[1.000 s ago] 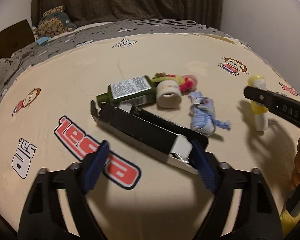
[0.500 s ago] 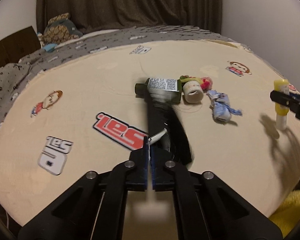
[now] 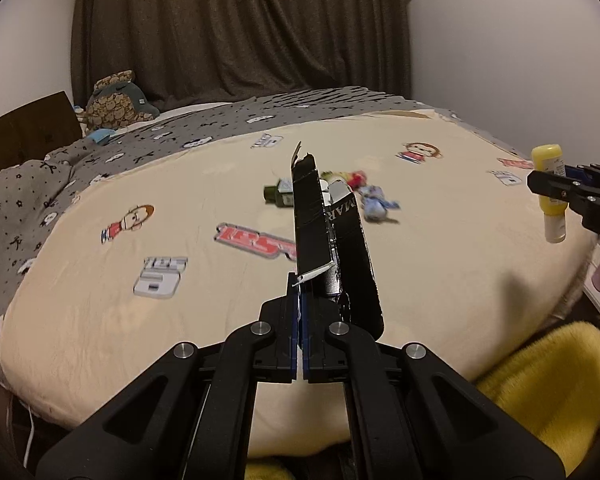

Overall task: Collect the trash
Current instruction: 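Lower the black box and yellow bottle into the bin and open both tools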

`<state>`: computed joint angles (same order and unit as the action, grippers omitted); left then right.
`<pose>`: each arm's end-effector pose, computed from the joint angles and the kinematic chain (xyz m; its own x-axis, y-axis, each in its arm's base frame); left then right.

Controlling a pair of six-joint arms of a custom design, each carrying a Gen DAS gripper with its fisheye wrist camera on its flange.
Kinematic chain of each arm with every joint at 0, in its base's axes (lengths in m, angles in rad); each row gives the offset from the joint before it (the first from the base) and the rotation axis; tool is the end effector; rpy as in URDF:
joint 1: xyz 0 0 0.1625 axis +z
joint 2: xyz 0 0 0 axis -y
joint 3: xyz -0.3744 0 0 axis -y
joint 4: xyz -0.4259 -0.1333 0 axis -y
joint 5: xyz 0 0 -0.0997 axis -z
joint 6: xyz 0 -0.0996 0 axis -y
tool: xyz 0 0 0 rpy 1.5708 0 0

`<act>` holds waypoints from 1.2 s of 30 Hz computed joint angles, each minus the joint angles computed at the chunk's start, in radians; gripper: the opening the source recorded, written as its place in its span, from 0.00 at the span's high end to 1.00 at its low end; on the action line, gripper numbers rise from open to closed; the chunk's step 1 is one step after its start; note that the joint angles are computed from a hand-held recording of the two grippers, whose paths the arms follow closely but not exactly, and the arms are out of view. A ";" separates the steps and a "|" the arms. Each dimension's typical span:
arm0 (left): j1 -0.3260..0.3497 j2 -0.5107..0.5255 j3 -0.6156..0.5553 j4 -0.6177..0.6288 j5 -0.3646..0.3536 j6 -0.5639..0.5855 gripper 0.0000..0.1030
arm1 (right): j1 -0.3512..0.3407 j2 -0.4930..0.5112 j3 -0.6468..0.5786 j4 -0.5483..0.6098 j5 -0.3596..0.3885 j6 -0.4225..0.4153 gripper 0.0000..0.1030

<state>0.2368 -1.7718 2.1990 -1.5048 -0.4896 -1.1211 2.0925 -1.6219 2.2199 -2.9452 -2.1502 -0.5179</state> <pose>-0.3161 -0.3038 0.2644 -0.6425 0.0552 -0.7643 0.6386 0.5898 -0.4943 0.2987 -0.3616 0.3070 -0.6204 -0.3795 0.6863 -0.7627 0.4956 -0.4154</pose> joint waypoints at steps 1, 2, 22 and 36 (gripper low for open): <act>-0.022 -0.017 0.010 0.026 -0.014 -0.026 1.00 | 0.011 -0.029 0.022 0.012 0.001 0.002 0.69; -0.039 -0.027 0.018 0.045 -0.025 -0.046 1.00 | 0.021 -0.050 0.039 0.021 0.002 0.006 0.69; -0.172 -0.169 0.256 -0.010 -0.441 -0.118 1.00 | -0.044 -0.225 0.307 0.331 0.106 0.276 0.69; -0.025 -0.071 0.339 -0.223 -0.568 0.026 1.00 | -0.174 -0.137 0.336 0.407 0.141 0.337 0.69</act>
